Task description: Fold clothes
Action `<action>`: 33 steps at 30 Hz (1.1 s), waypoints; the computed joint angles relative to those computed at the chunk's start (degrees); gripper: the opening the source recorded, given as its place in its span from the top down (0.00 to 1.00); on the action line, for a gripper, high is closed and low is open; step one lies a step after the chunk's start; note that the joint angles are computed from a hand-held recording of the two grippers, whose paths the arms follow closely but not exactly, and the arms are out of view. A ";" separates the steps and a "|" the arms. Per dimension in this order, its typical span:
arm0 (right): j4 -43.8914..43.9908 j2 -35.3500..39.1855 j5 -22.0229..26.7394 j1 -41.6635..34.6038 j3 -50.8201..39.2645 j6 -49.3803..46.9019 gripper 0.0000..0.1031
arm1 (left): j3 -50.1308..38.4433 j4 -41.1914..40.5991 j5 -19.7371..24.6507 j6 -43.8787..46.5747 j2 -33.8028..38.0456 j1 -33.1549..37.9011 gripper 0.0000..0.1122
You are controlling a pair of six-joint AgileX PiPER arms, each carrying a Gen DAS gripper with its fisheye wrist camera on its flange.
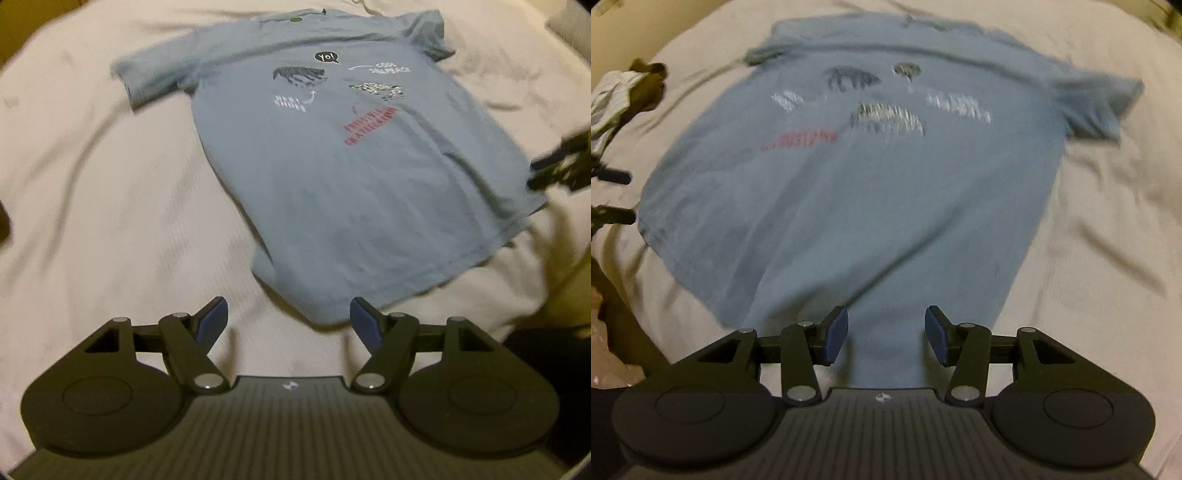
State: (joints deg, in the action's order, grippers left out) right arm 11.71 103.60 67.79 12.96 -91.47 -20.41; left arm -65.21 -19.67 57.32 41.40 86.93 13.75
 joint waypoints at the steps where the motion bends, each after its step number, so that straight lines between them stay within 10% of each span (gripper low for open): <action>1: -1.05 -1.51 -0.76 0.59 2.32 2.85 0.52 | 0.18 -2.06 0.83 1.22 0.32 1.15 0.39; 10: 0.72 -8.07 -4.53 -5.33 12.71 12.78 0.49 | 1.61 -12.46 -6.34 0.82 6.02 4.17 0.39; 14: 8.95 -8.20 -6.34 -11.19 15.55 7.39 0.48 | -3.72 -19.40 -1.53 5.15 13.30 6.24 0.44; 18: 16.87 -5.93 -8.74 -15.61 17.34 2.68 0.47 | -10.42 -17.29 4.01 0.98 18.25 6.38 0.89; 21: 22.01 -3.14 -8.85 -18.22 17.92 1.11 0.47 | -12.67 -15.52 7.54 -0.33 17.94 6.65 0.99; 23: 23.84 -2.34 -8.54 -19.49 18.18 2.01 0.65 | -12.73 -14.68 8.34 -0.05 16.59 7.10 1.00; 24: 23.66 -2.49 -7.87 -20.14 17.94 2.87 0.96 | -12.68 -14.42 8.70 0.02 15.85 7.36 1.00; 33: 16.58 -7.16 -1.71 -24.99 15.78 3.58 0.97 | -12.50 -9.83 8.80 -3.33 15.30 6.99 0.99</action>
